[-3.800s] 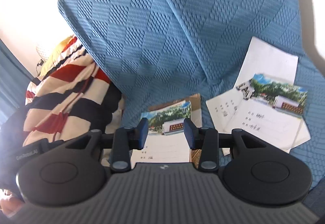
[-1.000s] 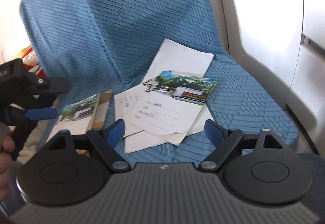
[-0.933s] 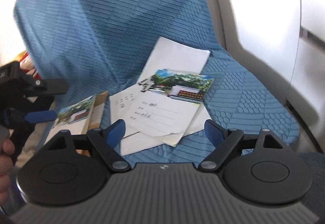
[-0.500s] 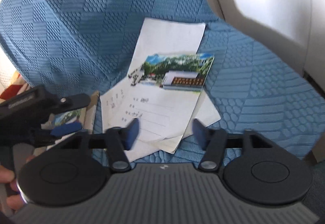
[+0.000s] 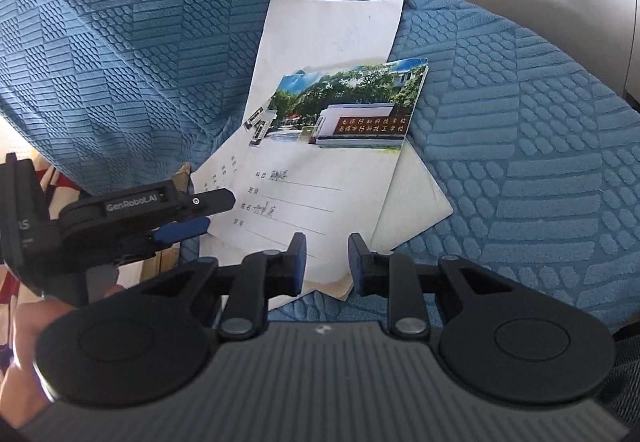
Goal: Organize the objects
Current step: 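Close the left gripper on the photo card edge and lift it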
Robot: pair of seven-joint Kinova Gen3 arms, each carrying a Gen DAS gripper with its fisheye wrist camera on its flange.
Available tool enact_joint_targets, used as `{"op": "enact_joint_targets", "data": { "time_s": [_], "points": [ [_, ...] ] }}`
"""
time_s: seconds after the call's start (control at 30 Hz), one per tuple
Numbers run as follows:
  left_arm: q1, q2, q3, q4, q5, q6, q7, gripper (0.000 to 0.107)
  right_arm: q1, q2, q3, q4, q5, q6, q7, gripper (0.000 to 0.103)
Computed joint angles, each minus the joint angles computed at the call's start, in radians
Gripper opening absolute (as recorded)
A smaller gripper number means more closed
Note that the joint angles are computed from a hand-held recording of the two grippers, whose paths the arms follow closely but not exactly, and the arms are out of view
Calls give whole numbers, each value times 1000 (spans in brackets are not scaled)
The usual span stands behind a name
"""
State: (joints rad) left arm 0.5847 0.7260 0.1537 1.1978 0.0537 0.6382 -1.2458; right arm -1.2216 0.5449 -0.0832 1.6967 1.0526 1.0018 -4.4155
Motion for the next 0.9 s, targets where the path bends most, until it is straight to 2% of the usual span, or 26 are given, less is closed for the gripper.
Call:
{"op": "enact_joint_targets", "data": {
  "time_s": [0.07, 0.17, 0.23, 0.3, 0.43, 0.57, 0.67, 0.7, 0.73, 0.9],
  "points": [
    [14, 6, -9, -15, -16, 14, -3, 44, 9, 7, -4, -13, -14, 2, 28, 25],
    [14, 16, -7, -30, -18, 21, -5, 44, 8, 10, 2, -16, -17, -1, 42, 25],
    [-1, 18, 5, -32, 1, 22, -28, 41, 0, 5, 13, 4, 4, -19, -4, 25],
    [-48, 20, 39, -26, 66, 25, -84, 41, -10, -2, 21, 33, 37, -39, -84, 23],
    [-233, 38, 220, 20, 229, 10, -224, 36, -14, -7, 14, 60, 76, -40, -194, 23],
    [-408, 78, 405, 75, 392, -26, -344, 33, -5, -6, -1, 67, 93, -32, -235, 23],
    [-510, 138, 526, 107, 514, -37, -439, 18, -1, -2, -6, 74, 111, -32, -269, 23],
    [-520, 141, 535, 125, 547, -55, -454, 12, -1, -1, -8, 77, 117, -33, -279, 23],
    [-515, 138, 526, 134, 565, -69, -452, 11, 0, 0, -9, 80, 123, -33, -289, 23],
    [-409, 99, 339, 120, 680, -25, -439, 5, 1, 1, -20, 92, 146, -25, -331, 26]
  ]
}}
